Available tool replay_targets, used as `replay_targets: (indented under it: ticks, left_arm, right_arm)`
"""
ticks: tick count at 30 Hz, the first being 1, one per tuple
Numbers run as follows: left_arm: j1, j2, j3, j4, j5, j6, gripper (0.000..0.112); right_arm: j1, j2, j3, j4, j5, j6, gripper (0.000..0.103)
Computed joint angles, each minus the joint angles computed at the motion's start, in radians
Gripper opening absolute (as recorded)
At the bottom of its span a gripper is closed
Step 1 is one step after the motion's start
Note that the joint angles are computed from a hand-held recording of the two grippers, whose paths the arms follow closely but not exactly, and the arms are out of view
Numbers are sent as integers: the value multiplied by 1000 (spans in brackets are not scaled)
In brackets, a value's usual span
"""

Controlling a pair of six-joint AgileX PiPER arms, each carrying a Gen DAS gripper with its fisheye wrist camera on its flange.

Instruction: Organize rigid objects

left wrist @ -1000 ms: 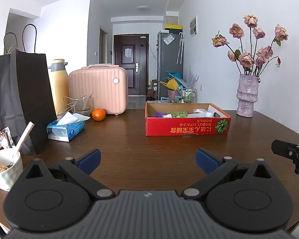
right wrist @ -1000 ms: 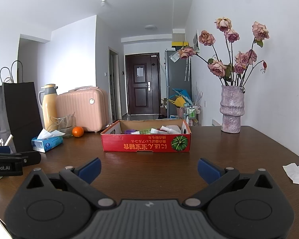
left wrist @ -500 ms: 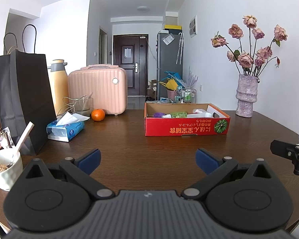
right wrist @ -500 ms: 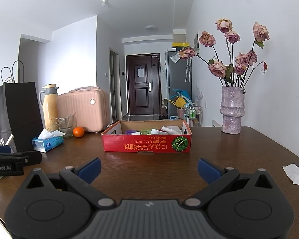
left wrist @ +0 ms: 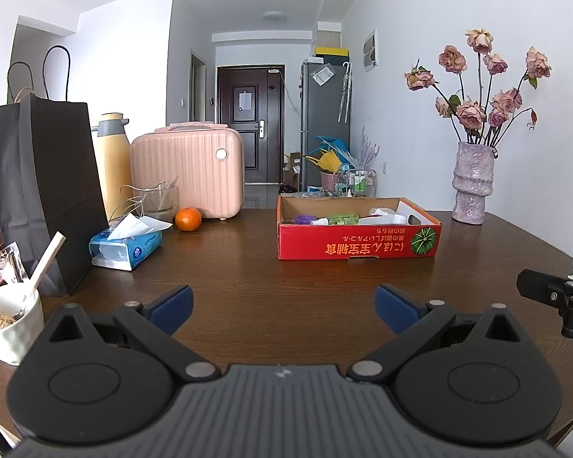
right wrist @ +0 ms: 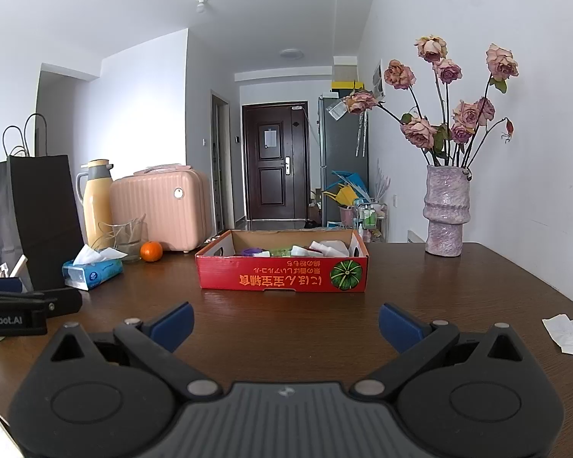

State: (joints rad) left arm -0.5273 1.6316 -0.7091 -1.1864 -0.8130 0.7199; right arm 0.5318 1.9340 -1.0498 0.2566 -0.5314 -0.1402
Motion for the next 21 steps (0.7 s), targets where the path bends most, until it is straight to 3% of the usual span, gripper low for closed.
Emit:
replay_targets:
  ticks: [21]
  left_arm:
    - [-6,0,0,-10,-2,3,103]
  right_arm:
    - [11,-4,2,24,3,-22,103]
